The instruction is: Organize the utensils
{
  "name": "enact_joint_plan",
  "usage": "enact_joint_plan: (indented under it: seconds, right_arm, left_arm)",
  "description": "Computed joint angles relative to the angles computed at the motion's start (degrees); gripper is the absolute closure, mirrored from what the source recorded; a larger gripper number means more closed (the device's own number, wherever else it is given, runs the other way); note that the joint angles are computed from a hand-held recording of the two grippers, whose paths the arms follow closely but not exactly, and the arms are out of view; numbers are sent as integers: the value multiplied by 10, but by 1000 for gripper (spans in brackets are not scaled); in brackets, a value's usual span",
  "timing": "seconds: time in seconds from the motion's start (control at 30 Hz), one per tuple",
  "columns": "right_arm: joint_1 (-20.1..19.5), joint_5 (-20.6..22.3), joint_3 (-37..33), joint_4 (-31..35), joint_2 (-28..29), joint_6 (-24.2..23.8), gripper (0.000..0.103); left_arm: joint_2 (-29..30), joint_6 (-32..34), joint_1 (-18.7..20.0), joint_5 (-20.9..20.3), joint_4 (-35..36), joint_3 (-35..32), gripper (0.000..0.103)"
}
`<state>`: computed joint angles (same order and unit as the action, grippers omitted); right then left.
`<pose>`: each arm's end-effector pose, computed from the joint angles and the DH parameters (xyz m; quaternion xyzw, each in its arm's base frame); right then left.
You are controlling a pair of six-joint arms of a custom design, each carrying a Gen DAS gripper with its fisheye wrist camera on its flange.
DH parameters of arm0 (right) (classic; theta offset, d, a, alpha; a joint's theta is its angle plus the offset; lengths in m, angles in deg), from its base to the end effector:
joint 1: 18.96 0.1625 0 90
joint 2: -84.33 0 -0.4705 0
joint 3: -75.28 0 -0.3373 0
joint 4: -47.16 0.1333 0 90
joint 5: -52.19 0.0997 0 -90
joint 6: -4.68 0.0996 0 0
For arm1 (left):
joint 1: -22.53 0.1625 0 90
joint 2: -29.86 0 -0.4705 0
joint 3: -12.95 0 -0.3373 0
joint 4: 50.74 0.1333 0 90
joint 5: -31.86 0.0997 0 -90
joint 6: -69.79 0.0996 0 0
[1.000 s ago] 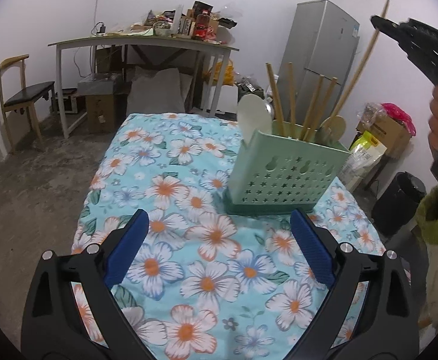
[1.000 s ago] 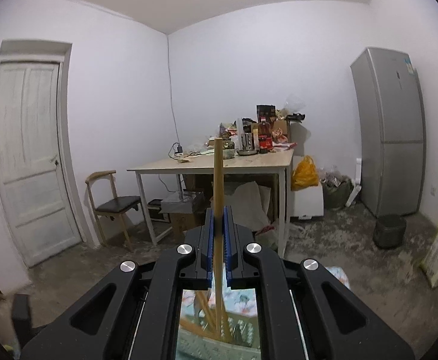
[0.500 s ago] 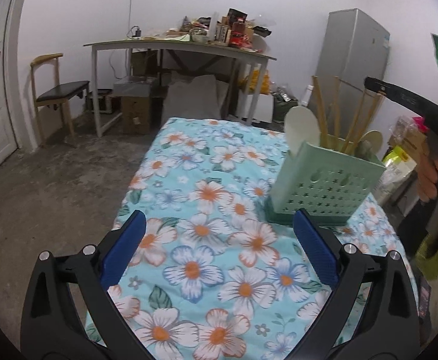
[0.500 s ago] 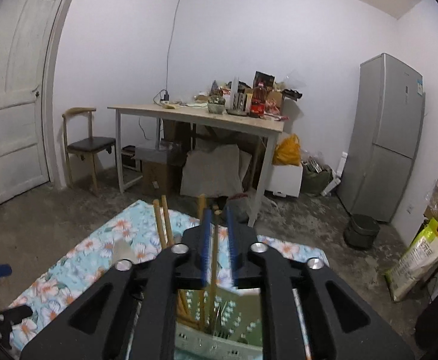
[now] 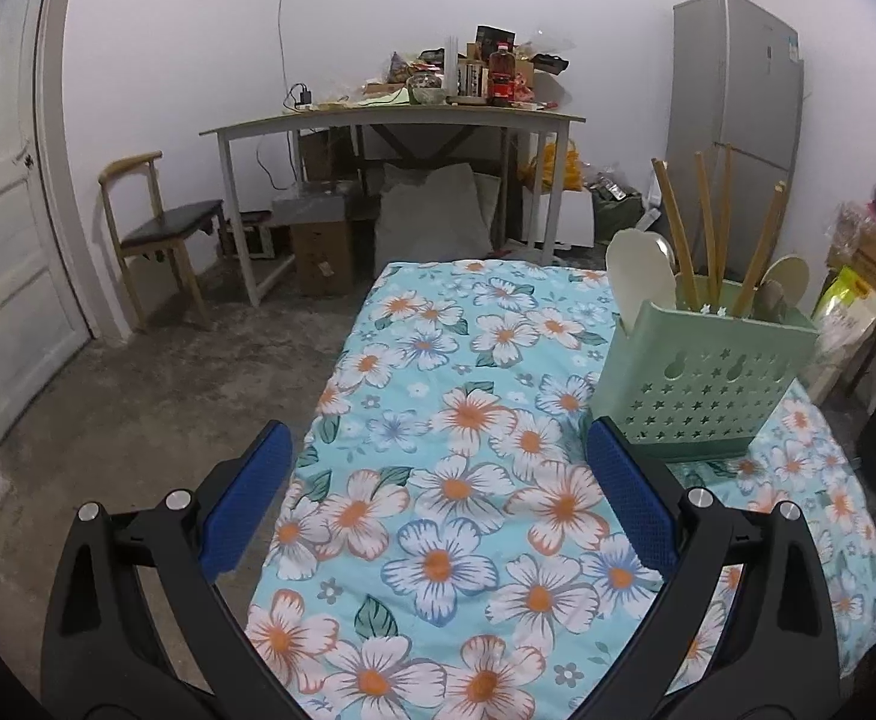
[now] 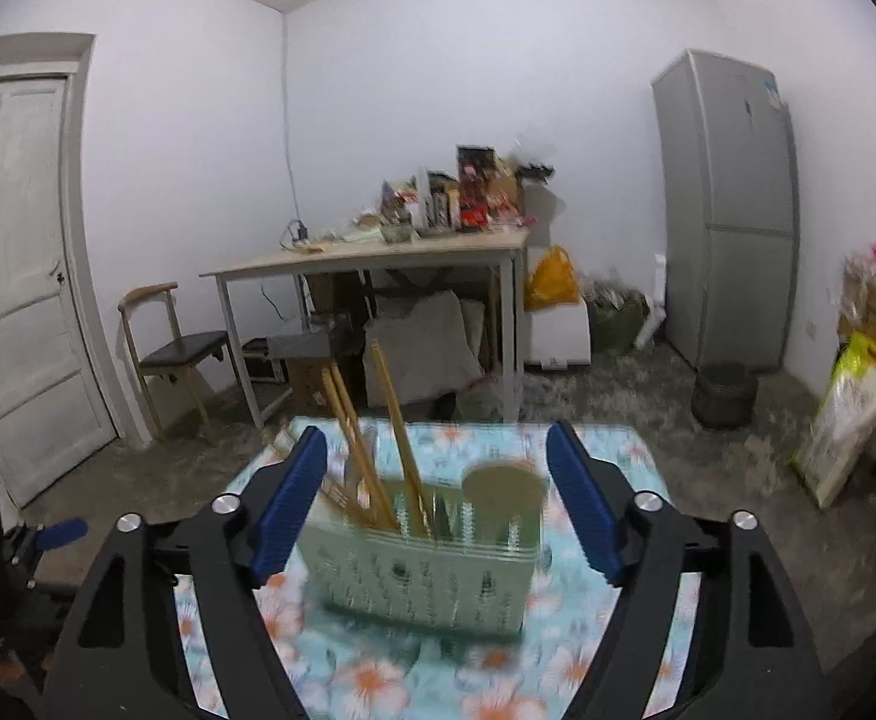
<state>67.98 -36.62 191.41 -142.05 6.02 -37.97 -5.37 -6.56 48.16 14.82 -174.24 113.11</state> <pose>0.1086 -0.5035 0.4563 0.2962 -0.8072 0.4738 0.1900 -0.4395 -0.4643 0.0515 0.0794 0.7866 -0.4658 0.3975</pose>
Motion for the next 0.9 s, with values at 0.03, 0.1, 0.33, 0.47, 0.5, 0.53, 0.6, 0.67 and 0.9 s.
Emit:
enact_joint_plan:
  seconds: [0.03, 0.1, 0.33, 0.47, 0.5, 0.53, 0.6, 0.67, 0.9]
  right_arm:
    - [-4, -7, 5, 5, -3, 2, 25]
    - [-16, -27, 29, 13, -11, 9, 24]
    - [-25, -95, 68, -17, -6, 34, 12]
    - [-21, -105, 78, -58, -6, 20, 6]
    - [-19, -111, 80, -68, -5, 13, 6]
    - [-17, -116, 82, -73, -5, 9, 6]
    - [-17, -121, 89, -84, -8, 1, 6]
    - [-21, -123, 90, -81, -12, 3, 6]
    - [-35, -153, 91, -66, -13, 4, 6]
  left_arm:
    - [2, -18, 0, -2, 32, -10, 8]
    - [10, -38, 0, -9, 85, -34, 8]
    - [44, -30, -4, -22, 148, -104, 8]
    - [59, -34, -6, -33, 175, -141, 8]
    - [62, -51, -4, -43, 198, -155, 8]
    - [64, -62, -3, -50, 208, -163, 8]
    - [66, -85, -2, -60, 224, -174, 8]
    - [68, -115, -1, -69, 252, -185, 8]
    - [77, -162, 1, -97, 303, -208, 8]
